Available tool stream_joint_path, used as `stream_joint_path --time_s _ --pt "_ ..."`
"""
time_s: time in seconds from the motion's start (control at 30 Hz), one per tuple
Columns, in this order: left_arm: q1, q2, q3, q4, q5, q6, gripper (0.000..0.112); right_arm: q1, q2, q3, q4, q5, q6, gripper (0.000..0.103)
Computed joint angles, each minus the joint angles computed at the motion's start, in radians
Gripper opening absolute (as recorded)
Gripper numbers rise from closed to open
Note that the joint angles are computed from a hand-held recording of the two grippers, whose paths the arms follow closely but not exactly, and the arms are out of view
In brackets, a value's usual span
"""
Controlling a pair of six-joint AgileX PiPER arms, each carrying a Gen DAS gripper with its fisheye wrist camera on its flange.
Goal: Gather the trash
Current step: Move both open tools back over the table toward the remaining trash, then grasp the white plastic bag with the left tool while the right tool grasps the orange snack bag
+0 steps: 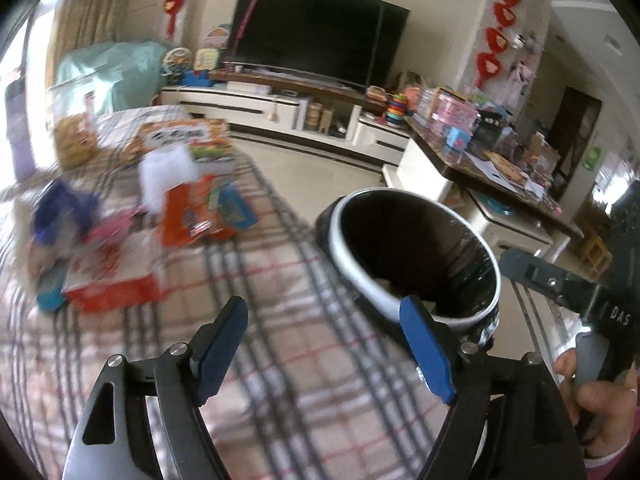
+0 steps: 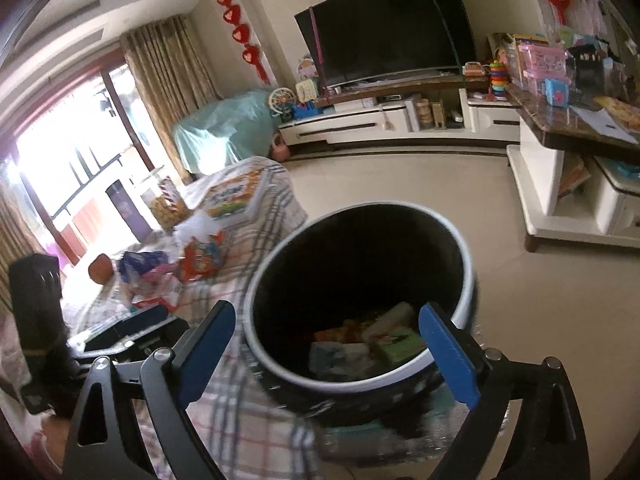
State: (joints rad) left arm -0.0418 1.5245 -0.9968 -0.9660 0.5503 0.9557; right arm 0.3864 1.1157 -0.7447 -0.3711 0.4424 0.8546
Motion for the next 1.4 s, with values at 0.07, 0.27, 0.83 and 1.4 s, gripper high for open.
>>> stream_joint_path --time_s 0.07,0.27,0.83,1.4 --pt "0.049 -0.030 0.035 -0.020 0.022 0.021 0.079 0.047 0.005 0.005 -0.048 -0.007 0.080 0.094" --pt "0.203 -0.104 0.106 -0.030 0.093 0.062 0.079 0.182 0.082 -0.022 -0.162 -0.019 0.255 0.095" --pt "0.493 -0.168 0.151 0.024 0.203 0.045 0.079 0.353 0.327 -0.155 -0.317 -0.069 0.460 0.095" --pt "0.536 -0.035 0.046 0.041 0.200 0.012 0.079 0.323 0.500 -0.316 -0.297 -0.069 0.406 0.094"
